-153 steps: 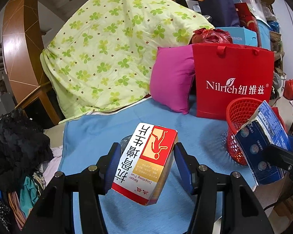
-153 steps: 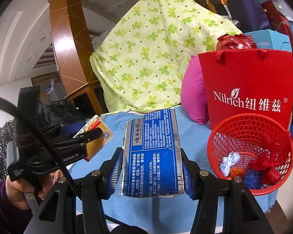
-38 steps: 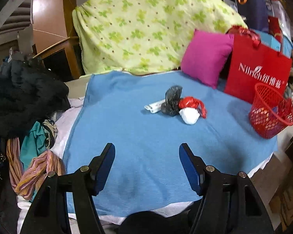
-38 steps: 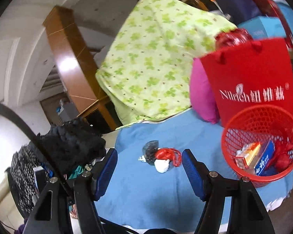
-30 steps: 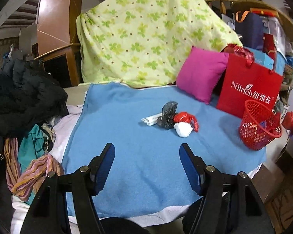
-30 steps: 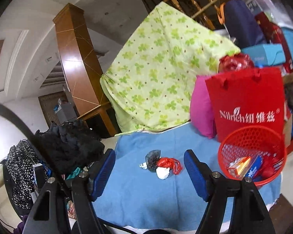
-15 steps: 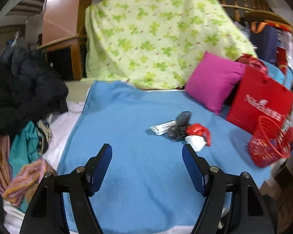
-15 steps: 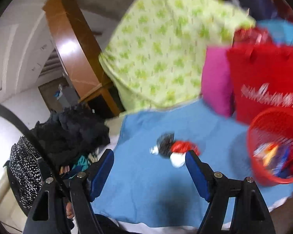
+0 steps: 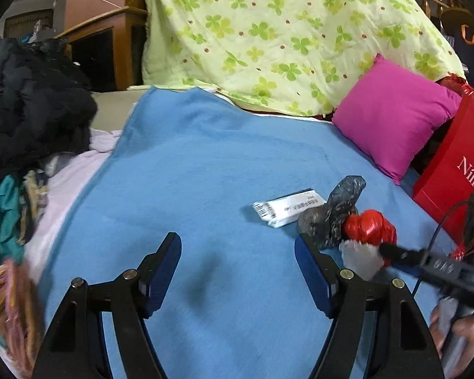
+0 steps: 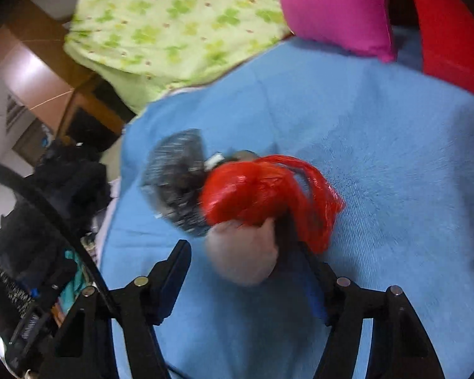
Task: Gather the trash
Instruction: 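Grasp the white crumpled plastic with the right tool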
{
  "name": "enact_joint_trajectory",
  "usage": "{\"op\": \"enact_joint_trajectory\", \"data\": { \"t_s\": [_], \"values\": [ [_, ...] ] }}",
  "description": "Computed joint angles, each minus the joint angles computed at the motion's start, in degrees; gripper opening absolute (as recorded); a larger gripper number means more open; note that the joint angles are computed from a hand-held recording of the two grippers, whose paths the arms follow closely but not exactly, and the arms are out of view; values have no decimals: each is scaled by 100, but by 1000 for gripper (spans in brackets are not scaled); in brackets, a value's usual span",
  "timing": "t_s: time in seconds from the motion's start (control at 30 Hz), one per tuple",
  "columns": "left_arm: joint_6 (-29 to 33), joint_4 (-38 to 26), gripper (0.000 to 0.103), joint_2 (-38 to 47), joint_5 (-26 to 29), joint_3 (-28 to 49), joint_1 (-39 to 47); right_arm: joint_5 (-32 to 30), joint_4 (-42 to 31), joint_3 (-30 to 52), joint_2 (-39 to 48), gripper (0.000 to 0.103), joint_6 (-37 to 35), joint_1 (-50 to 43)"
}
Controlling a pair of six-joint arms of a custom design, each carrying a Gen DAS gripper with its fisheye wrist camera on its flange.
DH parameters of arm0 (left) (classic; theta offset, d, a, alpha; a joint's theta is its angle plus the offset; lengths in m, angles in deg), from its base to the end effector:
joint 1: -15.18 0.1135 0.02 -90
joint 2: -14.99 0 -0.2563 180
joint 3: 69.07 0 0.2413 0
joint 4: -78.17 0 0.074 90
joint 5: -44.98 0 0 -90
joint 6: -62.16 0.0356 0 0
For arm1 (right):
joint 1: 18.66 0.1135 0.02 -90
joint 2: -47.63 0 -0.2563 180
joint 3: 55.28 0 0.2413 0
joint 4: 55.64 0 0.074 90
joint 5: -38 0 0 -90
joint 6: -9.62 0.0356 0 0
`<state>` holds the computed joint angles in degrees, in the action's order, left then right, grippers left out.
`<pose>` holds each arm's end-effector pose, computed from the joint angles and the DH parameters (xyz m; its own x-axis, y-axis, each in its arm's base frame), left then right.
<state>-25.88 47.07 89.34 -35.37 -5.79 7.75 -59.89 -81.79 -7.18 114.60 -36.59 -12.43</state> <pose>0.2655 -0.0406 0.2407 -0.6567 0.1196 -0.7446 0.2733 0.9580 -0.0871 0.2234 0.0293 0.1940 -0.6487 0.6187 -0.4431 0.3394 0.7563 0.5593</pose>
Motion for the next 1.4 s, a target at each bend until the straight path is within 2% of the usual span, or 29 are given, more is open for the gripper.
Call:
{"op": "enact_joint_trajectory", "data": {
  "t_s": [0.07, 0.1, 0.13, 0.17, 0.23, 0.3, 0.33, 0.5, 0.7, 0.83, 0.9, 1.03, 1.2, 1.33, 1.4],
  "values": [
    [-63, 242, 75, 421, -126, 167, -238, -206, 344, -62, 349, 69, -4, -148],
    [-87, 336, 75, 568, -154, 222, -326, -287, 467, -97, 436, 63, -21, -179],
    [-80, 462, 75, 715, -147, 247, -418, -382, 616, -157, 516, 51, -81, -197],
    [-35, 569, 75, 840, -173, 249, -514, -412, 739, -238, 526, 46, -98, -171],
    [17, 537, 75, 1051, -326, 355, -674, -491, 902, -445, 375, 41, -83, -181],
    [4, 386, 75, 1189, -215, 498, -747, -560, 1019, -691, 109, 39, -89, -262],
    [47, 367, 75, 1171, -202, 508, -795, -654, 1042, -813, -49, 39, -71, -354],
    [454, 821, 75, 711, -902, -42, -1093, -764, 658, -1056, -801, 37, -166, -522],
    [220, 497, 75, 1034, -737, 153, -975, -793, -282, -1156, -1669, 37, -416, -676],
    [101, 501, 75, 1131, -859, 144, -1199, -697, -1212, -1055, -2293, 37, -576, -1026],
    [71, 523, 75, 1086, -865, 88, -1368, -767, -1427, -1059, -2553, 37, -571, -1253],
    [68, 536, 75, 895, -876, -33, -1743, -574, -1689, -965, -2684, 37, -665, -1555],
    [34, 601, 75, 830, -758, -85, -2144, -767, -1816, -937, -2641, 37, -799, -2255],
    [-2, 627, 75, 974, -658, -3, -2406, -1599, -1888, -957, -2454, 37, -1031, -2976],
    [4, 631, 75, 1079, -646, 52, -2506, -1733, -1988, -919, -2431, 38, -1139, -3125]
  ]
}}
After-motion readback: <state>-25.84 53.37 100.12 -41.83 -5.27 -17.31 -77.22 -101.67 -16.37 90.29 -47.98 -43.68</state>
